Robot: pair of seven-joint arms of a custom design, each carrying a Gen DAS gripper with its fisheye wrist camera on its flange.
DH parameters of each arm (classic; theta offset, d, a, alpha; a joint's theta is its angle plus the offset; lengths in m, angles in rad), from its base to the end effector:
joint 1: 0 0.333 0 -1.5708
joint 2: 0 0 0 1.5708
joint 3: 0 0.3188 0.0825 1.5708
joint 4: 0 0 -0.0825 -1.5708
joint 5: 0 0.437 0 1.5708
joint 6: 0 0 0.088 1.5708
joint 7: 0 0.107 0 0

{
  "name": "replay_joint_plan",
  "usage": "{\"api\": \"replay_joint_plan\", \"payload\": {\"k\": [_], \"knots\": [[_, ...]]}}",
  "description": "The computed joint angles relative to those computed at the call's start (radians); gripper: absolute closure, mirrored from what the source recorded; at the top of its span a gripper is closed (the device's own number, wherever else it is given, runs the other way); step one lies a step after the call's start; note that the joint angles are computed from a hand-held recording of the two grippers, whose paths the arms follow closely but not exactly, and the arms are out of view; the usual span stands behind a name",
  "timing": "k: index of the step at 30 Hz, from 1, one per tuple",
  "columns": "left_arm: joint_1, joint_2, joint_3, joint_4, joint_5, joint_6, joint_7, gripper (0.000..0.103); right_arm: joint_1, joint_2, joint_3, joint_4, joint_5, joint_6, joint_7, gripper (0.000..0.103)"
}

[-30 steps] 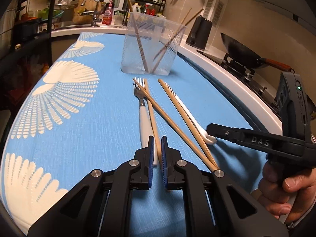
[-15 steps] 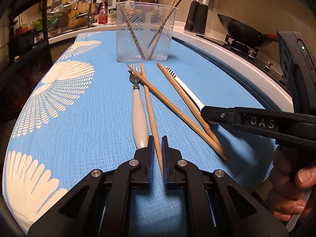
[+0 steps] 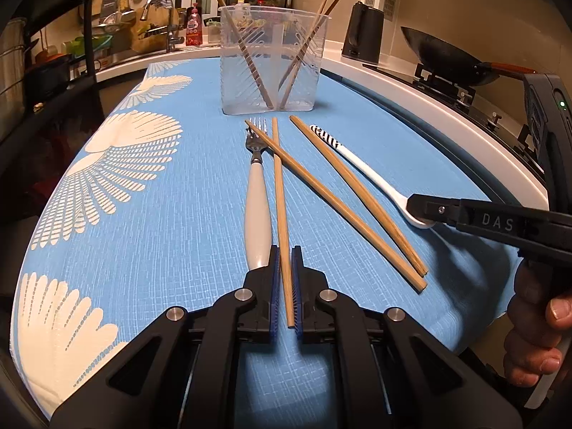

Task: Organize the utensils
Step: 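Lower the right tool onto the white spoon while the left tool hovers over a chopstick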

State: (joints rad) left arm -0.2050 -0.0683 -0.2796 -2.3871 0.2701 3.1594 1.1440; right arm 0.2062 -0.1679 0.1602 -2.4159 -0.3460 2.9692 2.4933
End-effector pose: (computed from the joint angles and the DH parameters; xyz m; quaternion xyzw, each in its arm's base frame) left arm 0.4957 -0.2893 0.4097 -0.5283 0.7454 -0.3604 0.1881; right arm 0.5092 0.2215 0.4243 -0.5803 0.7312 -0.1474 0.3270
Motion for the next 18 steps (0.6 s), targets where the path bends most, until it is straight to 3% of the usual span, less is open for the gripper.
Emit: {"api": "replay_joint_plan", "payload": {"k": [8,12,16,18], "knots": [[0.010,0.002,-0.008,0.002,0.026,0.000,-0.020,0.096,-0.024,0.018,0.042,0.025,-0.145,-0.005,0.098,0.091],[0.015,0.003,-0.011,0.004,0.050,0.000,-0.040,0.096,-0.006,0.021,0.030,0.029,-0.170,-0.005,0.108,0.091],[0.009,0.003,-0.006,0.004,0.048,-0.001,-0.039,0.096,0.027,0.017,0.003,0.025,-0.103,-0.013,0.062,0.090],[0.004,0.003,-0.002,0.003,0.040,0.001,-0.033,0.096,0.059,0.009,-0.030,0.004,0.010,0.021,0.016,0.083]]}}
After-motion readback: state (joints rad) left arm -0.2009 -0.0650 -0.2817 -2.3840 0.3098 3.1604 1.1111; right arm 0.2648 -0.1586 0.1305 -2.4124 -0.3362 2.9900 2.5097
